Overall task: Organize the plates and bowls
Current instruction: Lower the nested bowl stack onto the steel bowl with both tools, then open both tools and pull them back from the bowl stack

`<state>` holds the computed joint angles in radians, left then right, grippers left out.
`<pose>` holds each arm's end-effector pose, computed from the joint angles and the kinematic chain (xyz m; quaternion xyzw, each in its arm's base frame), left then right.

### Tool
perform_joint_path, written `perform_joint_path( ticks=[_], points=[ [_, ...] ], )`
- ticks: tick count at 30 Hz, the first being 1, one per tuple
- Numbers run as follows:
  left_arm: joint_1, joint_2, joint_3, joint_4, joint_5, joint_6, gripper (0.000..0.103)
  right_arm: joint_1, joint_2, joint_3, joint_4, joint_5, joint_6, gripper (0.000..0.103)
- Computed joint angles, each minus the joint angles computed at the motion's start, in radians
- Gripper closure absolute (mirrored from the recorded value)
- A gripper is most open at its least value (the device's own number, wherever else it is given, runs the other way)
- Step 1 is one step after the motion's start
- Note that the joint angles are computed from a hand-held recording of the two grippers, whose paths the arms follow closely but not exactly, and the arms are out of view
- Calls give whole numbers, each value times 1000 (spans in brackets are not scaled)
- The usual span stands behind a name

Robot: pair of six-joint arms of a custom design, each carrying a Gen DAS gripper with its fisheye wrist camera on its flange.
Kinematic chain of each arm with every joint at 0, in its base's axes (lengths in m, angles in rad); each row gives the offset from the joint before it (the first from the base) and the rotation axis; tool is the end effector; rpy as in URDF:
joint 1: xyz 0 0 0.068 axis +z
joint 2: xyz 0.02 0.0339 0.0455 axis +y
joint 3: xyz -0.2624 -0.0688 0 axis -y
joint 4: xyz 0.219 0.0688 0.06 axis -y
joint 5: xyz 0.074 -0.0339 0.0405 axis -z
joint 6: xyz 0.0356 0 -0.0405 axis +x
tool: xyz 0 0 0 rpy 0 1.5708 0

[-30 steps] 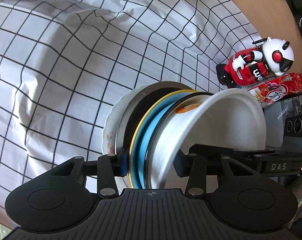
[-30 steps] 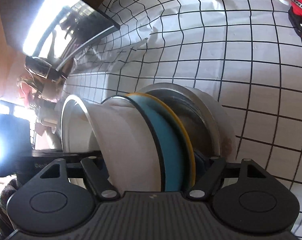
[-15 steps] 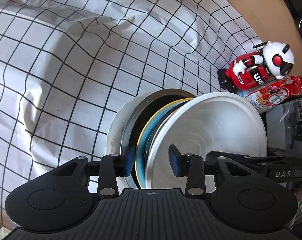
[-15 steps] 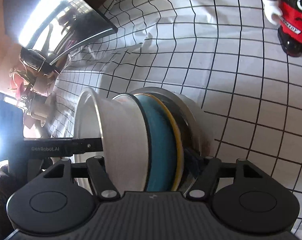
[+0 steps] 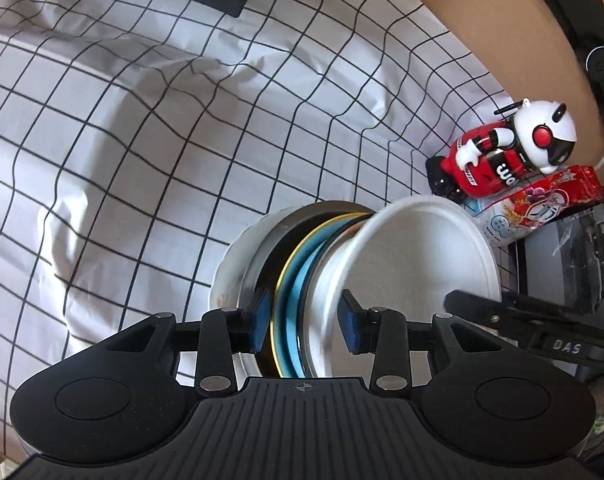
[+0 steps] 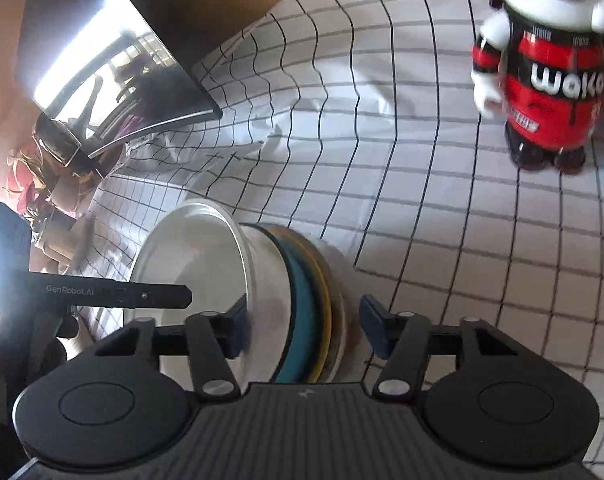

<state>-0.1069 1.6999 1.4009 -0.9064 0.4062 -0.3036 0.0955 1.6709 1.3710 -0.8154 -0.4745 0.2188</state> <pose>0.3155 -0.0480 0.2669 -0.0581 0.9621 -0.2305 0.1338 0.3167 0.0467 0.2723 0.0054 0.9484 0.2605 0.1809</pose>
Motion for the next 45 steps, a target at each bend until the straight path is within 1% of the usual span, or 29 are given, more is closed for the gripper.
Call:
perform_joint_path(
  ticks=[1,3,5,6,10,13,15,17,20,24,28,29,33,34,35,36,38,40,42,43,45],
  points=[
    [4,-6,-9,1,0,1,63,5,-2,-14,12,-13,6,51],
    [9,-15,-14,-1,-8,0,63,18,-1,-34,42,-39,28,51],
    [16,-23,-17,-5,-8,-3,63,59,-12,-48,77,17,46,51],
    [19,-26,-18,-8,-12,-4,63,69,-10,-48,90,27,55,51],
    [25,-29,-21,-7,-20,-11,63,63,10,-52,137,1,91,49],
    [18,-37,-17,-6,-38,-21,63,52,25,-35,127,-21,93,49],
    [18,-58,-11,0,-38,-13,63,46,7,-46,150,-27,97,49],
    [26,-71,11,-1,-22,-10,63,52,-26,-61,180,9,88,49],
    [20,-54,68,-8,-63,-1,63,66,-32,-50,193,86,78,49],
    [7,17,118,-21,-92,15,63,60,24,-30,198,103,88,49],
    [-3,46,96,-7,-106,20,63,55,42,-46,222,92,116,49],
    [1,44,83,0,-103,23,62,56,43,-47,224,94,113,49],
    [18,30,52,21,-77,34,62,68,37,-54,226,111,114,49],
    [18,21,44,28,-78,40,62,75,27,-63,230,126,114,49],
    [17,4,26,50,-75,51,64,84,17,-71,237,144,114,49],
    [18,-28,-12,94,-66,76,64,95,-4,-90,253,166,112,49],
    [25,-106,-109,209,-35,132,64,126,-65,-147,301,220,106,49],
    [38,-205,-248,359,3,196,64,175,-126,-203,342,303,107,49],
    [48,-270,-348,451,34,256,64,237,-177,-252,368,399,114,46],
    [53,-290,-378,461,46,287,64,267,-200,-272,372,445,119,44],
    [58,-302,-396,426,61,355,64,340,-249,-325,388,562,131,44]
  ],
)
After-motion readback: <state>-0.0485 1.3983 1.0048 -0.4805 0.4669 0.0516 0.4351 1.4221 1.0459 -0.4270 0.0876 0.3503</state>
